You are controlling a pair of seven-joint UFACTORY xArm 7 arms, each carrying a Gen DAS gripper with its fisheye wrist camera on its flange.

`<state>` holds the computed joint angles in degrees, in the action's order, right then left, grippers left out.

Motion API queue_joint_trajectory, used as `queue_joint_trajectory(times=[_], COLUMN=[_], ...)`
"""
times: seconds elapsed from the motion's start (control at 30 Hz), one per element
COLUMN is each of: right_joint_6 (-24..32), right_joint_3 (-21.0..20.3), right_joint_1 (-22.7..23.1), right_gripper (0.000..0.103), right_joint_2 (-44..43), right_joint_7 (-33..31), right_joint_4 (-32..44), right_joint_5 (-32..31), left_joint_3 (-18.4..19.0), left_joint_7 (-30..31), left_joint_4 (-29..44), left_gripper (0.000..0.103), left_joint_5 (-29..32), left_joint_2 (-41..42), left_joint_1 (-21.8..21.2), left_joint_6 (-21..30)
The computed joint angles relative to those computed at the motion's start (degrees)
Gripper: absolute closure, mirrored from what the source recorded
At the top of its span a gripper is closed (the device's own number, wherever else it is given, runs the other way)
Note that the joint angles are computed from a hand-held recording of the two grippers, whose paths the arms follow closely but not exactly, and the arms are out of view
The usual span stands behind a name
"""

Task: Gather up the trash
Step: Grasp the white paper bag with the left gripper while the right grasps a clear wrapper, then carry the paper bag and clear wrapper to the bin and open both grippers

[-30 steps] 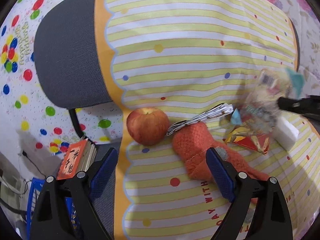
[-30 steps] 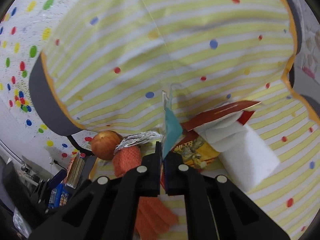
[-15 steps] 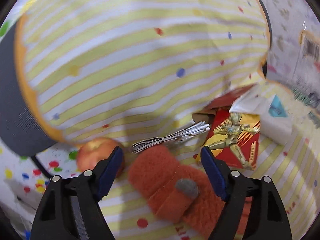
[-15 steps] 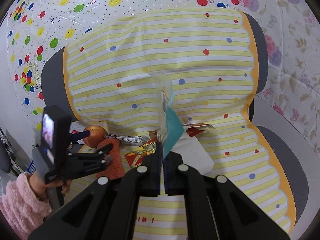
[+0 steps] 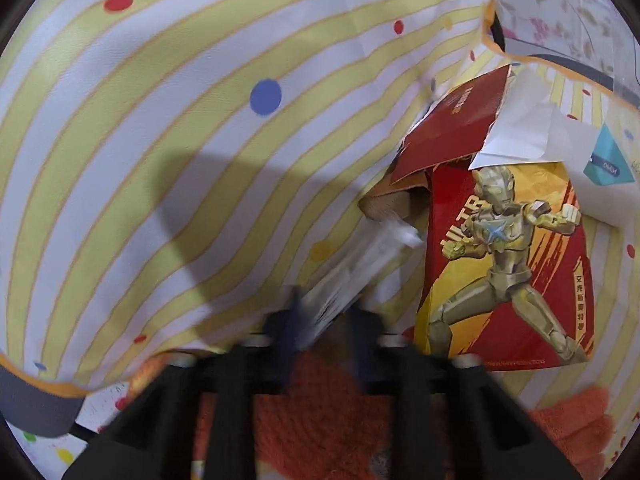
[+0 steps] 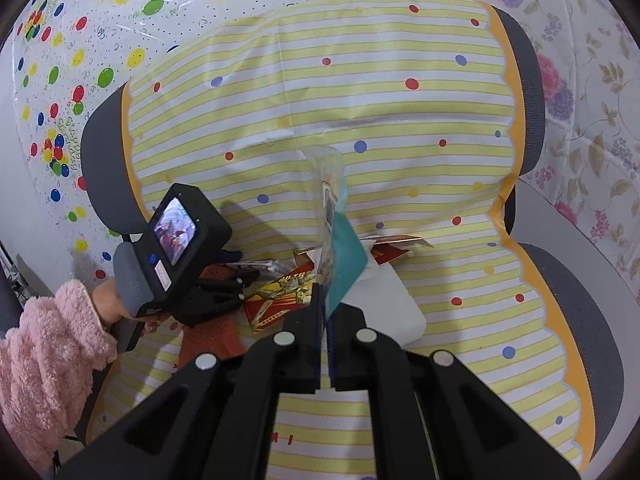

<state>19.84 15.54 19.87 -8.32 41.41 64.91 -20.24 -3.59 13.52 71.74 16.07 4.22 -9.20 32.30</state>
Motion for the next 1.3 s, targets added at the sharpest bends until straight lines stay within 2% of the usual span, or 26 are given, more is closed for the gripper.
queue_joint_trajectory(times=[0.1,0.17,0.3,0.37,0.47,0.6,0.67,0.87,0.97,1.13,1.3], right_joint_6=[-0.1,-1.3,-2.6,-2.9,-2.3,-0.2,1.1,5.8,8.3,14.1,25.2], right_joint_3=[0.1,0.4,1.6,2.4,3.2,3.4,3.4,3.6,3.9,4.7,6.5], right_joint_1=[-0.3,-1.1,-2.9,-3.8,-3.9,-3.2,-2.5,-1.0,-0.3,0.5,0.1], right_gripper=[0.100,0.100,0.100,0.100,0.100,0.100,0.100,0.100,0.100,0.100,0.100], right_joint_2=[-1.6,-3.2,-8.0,-10.8,-15.4,-21.0,-24.1,-33.5,-38.5,-47.7,-59.0], right_joint_7=[0.3,1.3,3.5,4.0,3.4,1.9,1.4,1.0,1.7,3.2,4.7], right_joint_4=[-1.1,-2.4,-5.3,-7.0,-9.9,-14.2,-16.7,-24.3,-27.6,-32.2,-34.8], right_joint_5=[-0.6,-1.3,-1.2,-0.7,1.3,5.3,7.3,12.2,14.2,16.1,15.9], left_joint_3=[0.1,0.0,1.0,0.5,-1.6,-2.2,-5.2,-10.3,-12.4,-14.1,-16.5], left_joint_7=[-2.1,-2.8,-2.4,-3.8,-7.0,-10.4,-14.6,-25.3,-28.8,-31.7,-33.6], left_joint_4=[-3.0,-4.3,-6.1,-9.1,-15.6,-24.7,-29.1,-37.2,-39.3,-40.3,-39.1], left_gripper=[0.101,0.101,0.101,0.101,0.101,0.101,0.101,0.101,0.101,0.101,0.101], left_joint_5=[-0.7,-6.0,-19.4,-22.3,-21.9,-24.2,-23.6,-22.4,-21.3,-20.8,-20.3], left_joint_2=[-4.4,-8.6,-17.8,-23.3,-31.9,-42.6,-46.7,-56.0,-58.5,-59.3,-56.1], left_joint_1=[0.3,0.7,-1.0,-1.7,-2.3,-5.6,-4.9,-7.1,-9.3,-15.4,-20.5], left_joint_6=[-5.8,-8.2,-8.1,-7.3,-7.2,-6.8,-7.3,-6.9,-6.2,-5.5,-7.7])
